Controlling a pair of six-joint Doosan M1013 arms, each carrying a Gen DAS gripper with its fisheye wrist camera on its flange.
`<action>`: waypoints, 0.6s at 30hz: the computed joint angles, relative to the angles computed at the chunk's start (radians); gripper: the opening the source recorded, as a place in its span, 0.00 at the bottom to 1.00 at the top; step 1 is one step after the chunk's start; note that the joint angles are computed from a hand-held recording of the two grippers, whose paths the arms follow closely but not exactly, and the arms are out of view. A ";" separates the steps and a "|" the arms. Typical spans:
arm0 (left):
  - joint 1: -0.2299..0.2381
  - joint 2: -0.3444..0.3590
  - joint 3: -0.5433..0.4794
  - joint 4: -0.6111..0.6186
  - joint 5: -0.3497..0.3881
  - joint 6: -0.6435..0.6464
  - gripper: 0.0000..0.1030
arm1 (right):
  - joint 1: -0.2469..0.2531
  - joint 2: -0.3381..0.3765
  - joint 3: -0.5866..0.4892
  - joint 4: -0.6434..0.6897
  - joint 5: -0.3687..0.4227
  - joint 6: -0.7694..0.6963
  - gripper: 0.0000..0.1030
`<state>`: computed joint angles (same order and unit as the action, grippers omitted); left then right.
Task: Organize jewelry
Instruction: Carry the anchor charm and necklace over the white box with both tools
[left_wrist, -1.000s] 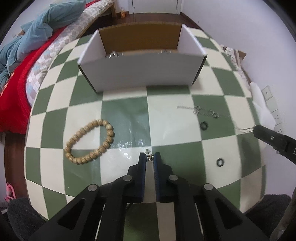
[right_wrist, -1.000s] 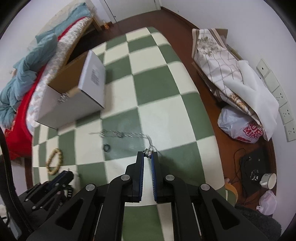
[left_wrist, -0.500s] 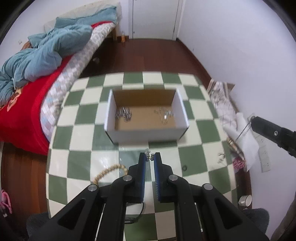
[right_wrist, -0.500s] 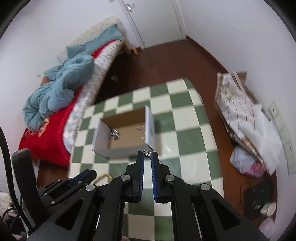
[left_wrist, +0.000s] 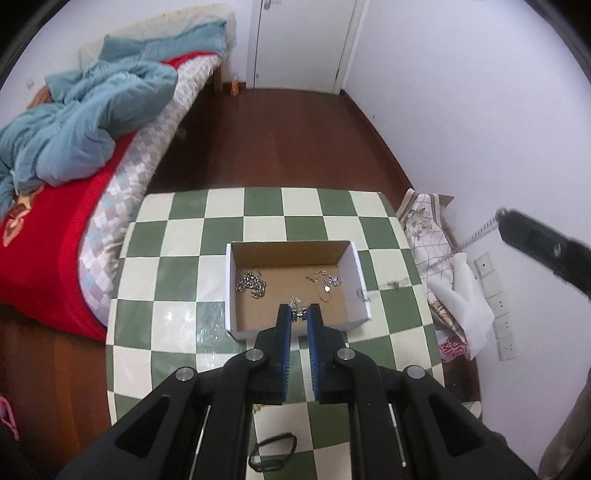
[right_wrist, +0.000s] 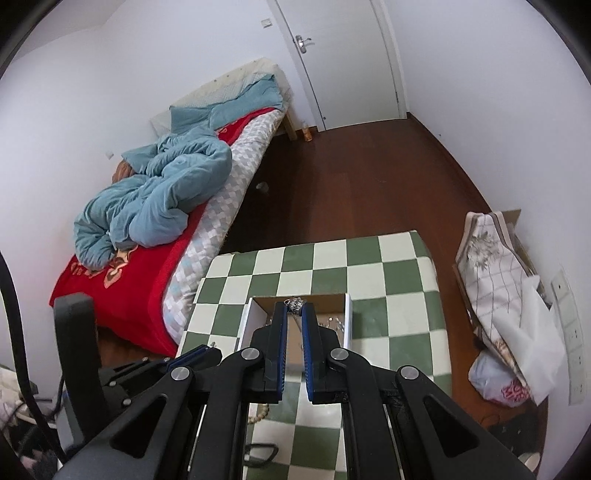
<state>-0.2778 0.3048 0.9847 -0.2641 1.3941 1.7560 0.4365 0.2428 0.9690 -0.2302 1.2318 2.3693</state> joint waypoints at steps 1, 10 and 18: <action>0.003 0.024 -0.028 -0.005 0.028 0.001 0.06 | -0.004 0.017 -0.019 0.011 0.013 -0.016 0.08; 0.015 0.171 -0.180 -0.061 0.211 -0.026 0.06 | -0.059 0.116 -0.066 0.145 0.080 -0.071 0.08; 0.006 0.253 -0.288 -0.024 0.289 -0.088 0.52 | -0.114 0.179 -0.060 0.315 0.143 -0.089 0.09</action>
